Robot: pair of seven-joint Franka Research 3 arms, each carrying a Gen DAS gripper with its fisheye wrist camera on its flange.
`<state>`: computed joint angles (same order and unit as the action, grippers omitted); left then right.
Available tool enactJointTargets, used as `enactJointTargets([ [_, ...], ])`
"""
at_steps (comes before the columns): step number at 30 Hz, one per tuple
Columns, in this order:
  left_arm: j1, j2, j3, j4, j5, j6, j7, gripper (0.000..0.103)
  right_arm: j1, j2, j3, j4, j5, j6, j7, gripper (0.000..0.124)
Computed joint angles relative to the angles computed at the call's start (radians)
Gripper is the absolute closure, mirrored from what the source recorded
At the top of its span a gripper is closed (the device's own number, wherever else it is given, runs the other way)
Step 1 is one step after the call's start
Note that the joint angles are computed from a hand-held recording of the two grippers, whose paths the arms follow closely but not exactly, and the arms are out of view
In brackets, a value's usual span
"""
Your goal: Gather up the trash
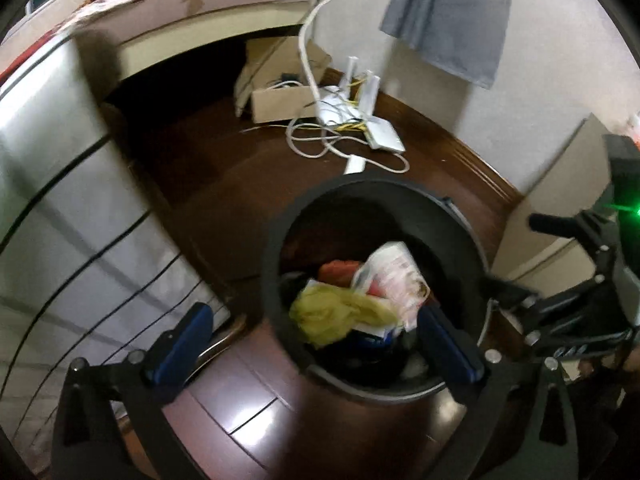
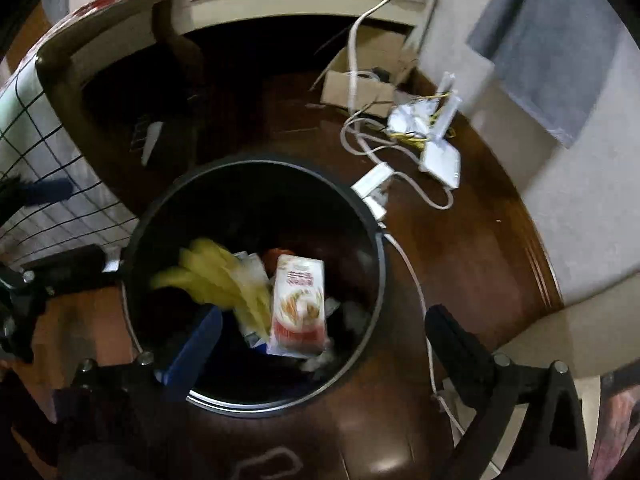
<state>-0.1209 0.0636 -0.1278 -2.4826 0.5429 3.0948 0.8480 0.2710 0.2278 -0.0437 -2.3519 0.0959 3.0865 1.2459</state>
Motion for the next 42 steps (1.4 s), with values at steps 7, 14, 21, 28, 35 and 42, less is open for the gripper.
enactJointTargets([
  [7, 0.001, -0.036, 0.035, -0.015, 0.336, -0.036, -0.319, 0.001, 0.108, -0.013, -0.101, -0.052, -0.021, 0.054, 0.108, 0.022],
  [14, 0.053, -0.075, 0.005, -0.029, 0.443, -0.029, -0.425, 0.001, 0.177, -0.047, -0.154, -0.083, -0.074, 0.088, 0.203, 0.022],
  [21, 0.098, -0.171, -0.026, -0.077, 0.48, -0.033, -0.466, 0.001, 0.264, -0.105, -0.227, -0.12, -0.172, 0.099, 0.3, 0.022],
  [28, 0.146, -0.296, -0.068, -0.155, 0.397, -0.025, -0.406, 0.001, 0.329, -0.194, -0.306, -0.159, -0.427, 0.1, 0.535, 0.022],
  [35, 0.168, -0.47, -0.105, -0.247, 0.275, -0.053, -0.318, 0.001, 0.219, -0.339, -0.183, -0.194, -0.666, 0.05, 0.778, 0.022],
  [42, 0.154, -0.671, -0.093, -0.334, 0.147, -0.115, -0.22, 0.001, 0.1, -0.467, -0.006, -0.22, -0.697, -0.014, 0.835, 0.022],
])
